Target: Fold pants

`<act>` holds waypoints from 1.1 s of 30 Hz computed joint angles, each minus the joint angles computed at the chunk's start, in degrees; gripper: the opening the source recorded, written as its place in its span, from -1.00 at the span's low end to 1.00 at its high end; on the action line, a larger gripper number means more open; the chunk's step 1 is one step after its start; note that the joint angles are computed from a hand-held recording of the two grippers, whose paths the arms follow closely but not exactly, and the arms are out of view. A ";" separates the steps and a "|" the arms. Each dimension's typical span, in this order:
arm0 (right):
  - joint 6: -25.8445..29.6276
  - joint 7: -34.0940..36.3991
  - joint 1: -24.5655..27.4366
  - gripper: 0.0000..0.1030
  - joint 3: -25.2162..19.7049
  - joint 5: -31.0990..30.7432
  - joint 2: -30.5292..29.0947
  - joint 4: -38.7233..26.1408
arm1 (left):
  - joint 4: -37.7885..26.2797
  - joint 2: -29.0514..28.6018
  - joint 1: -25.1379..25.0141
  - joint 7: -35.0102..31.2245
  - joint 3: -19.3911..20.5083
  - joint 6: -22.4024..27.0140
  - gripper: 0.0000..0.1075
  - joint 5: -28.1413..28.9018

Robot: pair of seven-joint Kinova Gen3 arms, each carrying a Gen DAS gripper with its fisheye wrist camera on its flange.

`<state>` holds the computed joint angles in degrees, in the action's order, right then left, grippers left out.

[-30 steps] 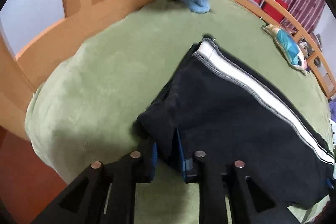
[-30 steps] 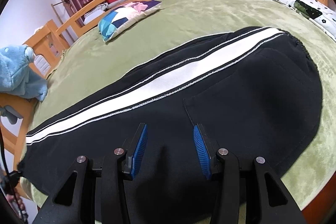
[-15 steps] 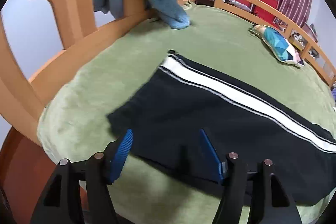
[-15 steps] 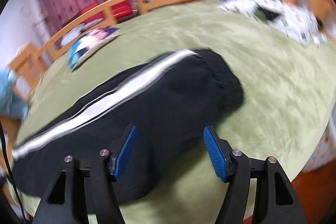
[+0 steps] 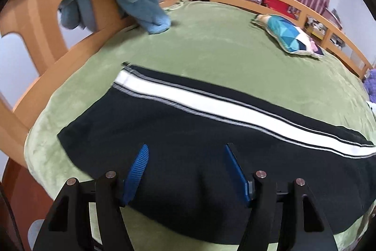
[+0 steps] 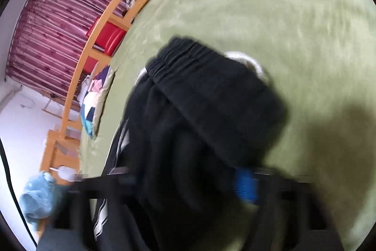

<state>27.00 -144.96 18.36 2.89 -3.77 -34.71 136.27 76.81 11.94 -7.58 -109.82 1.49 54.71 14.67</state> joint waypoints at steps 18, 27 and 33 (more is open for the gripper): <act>24.80 -7.62 8.65 0.11 -23.26 12.48 -2.95 -7.79 | 1.13 2.03 -11.20 -10.77 -2.27 1.80 0.19 10.57; 40.06 -22.72 5.97 0.10 -47.15 23.37 6.66 -23.47 | -2.79 9.00 -20.31 -17.00 -1.57 6.74 0.17 17.95; 42.68 -35.51 6.51 0.10 -63.06 30.68 17.15 -29.70 | -10.61 15.93 -23.15 -14.63 0.61 9.54 0.20 20.79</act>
